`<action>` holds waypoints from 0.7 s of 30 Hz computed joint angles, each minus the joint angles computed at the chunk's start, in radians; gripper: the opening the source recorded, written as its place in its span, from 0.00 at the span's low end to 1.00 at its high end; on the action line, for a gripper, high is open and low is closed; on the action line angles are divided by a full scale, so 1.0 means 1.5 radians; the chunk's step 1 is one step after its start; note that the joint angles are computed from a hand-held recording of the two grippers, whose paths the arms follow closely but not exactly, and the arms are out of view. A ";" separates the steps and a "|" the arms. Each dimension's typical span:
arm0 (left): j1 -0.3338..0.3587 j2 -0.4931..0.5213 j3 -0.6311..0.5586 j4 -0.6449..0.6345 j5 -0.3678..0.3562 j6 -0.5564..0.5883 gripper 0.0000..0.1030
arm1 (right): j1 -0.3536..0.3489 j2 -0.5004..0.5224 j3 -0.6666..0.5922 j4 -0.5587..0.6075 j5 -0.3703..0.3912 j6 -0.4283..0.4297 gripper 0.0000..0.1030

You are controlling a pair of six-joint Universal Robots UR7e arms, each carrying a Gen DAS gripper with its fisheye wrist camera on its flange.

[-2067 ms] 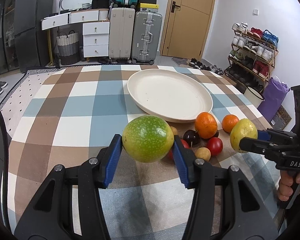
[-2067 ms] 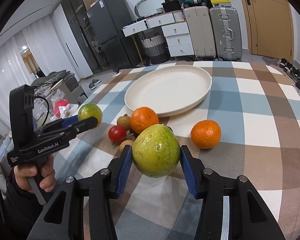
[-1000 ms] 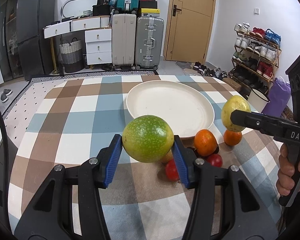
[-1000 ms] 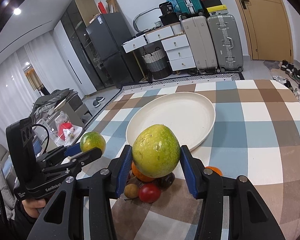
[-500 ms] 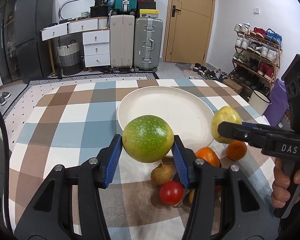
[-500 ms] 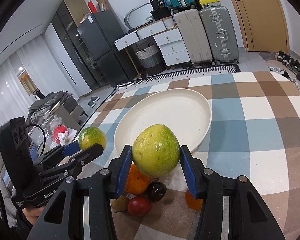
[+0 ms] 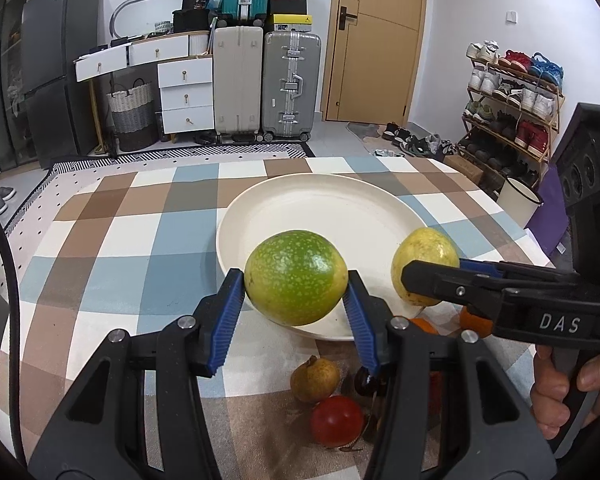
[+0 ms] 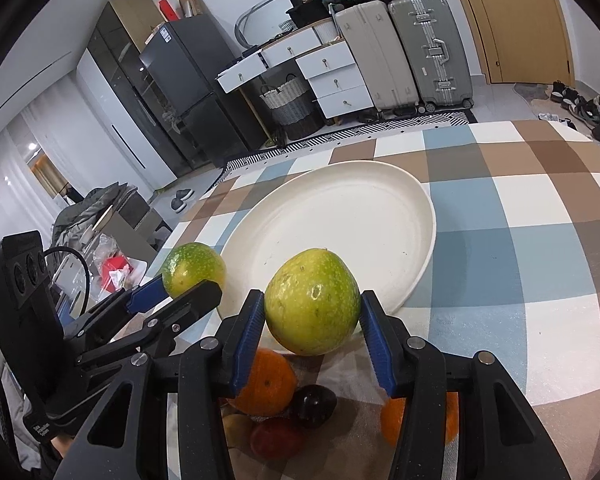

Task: Organize fruits
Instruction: 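Lift both held fruits and carry them over the cream plate, then open both grippers to drop the two fruits onto the plate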

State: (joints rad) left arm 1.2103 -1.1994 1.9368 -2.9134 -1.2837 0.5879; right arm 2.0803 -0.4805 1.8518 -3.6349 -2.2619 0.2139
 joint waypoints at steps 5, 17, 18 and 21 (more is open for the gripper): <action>0.004 0.006 -0.006 0.013 -0.004 0.001 0.47 | -0.001 0.004 -0.006 0.003 -0.004 -0.005 0.47; 0.005 -0.023 0.019 -0.015 -0.016 0.011 0.78 | 0.022 -0.002 0.007 -0.024 -0.046 -0.033 0.71; 0.006 -0.028 0.023 -0.020 -0.017 0.012 0.83 | 0.025 -0.003 0.012 -0.032 -0.051 -0.035 0.78; 0.009 -0.047 0.034 -0.024 -0.025 0.015 0.91 | 0.031 -0.015 0.032 -0.046 -0.057 -0.037 0.88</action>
